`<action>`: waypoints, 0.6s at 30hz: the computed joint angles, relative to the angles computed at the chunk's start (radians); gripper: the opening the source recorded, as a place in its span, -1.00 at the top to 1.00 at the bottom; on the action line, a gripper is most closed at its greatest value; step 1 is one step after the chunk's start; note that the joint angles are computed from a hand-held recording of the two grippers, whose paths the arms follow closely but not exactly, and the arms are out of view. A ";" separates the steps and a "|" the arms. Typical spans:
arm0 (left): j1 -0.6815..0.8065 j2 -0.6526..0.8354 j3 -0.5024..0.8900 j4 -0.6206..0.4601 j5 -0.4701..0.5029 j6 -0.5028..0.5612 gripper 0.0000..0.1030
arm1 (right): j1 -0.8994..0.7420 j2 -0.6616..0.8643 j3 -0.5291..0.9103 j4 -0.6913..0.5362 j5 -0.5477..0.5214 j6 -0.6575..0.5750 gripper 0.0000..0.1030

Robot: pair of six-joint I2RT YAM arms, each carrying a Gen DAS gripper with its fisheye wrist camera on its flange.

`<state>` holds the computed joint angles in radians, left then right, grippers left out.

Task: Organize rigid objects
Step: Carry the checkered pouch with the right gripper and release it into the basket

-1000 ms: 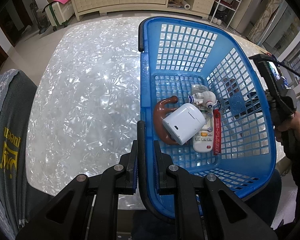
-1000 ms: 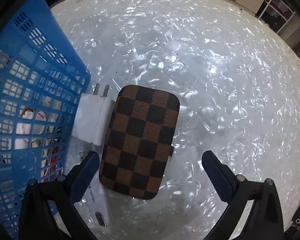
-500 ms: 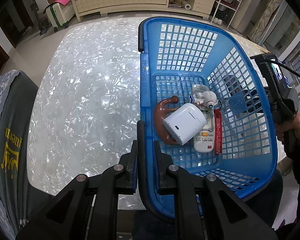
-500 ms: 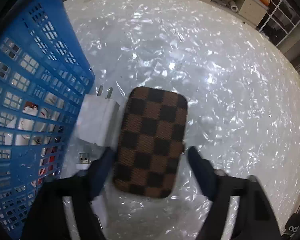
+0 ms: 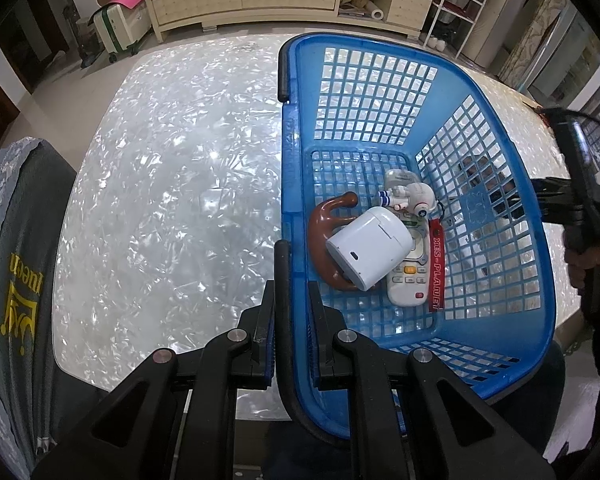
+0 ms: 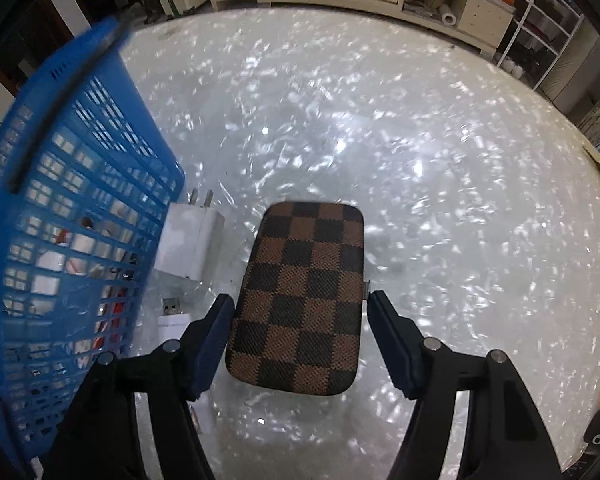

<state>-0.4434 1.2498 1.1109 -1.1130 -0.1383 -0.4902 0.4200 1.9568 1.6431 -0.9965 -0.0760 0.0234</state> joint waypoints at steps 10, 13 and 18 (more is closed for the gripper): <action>0.005 0.001 -0.003 0.007 0.003 -0.002 0.73 | -0.030 -0.129 0.020 -0.056 -0.013 -0.025 -0.28; 0.005 0.003 -0.003 0.007 0.003 -0.004 0.73 | -0.036 -0.165 0.041 -0.080 -0.022 -0.031 -0.28; 0.005 0.002 -0.004 0.008 0.004 -0.003 0.73 | -0.021 -0.211 0.144 -0.160 -0.042 -0.036 -0.28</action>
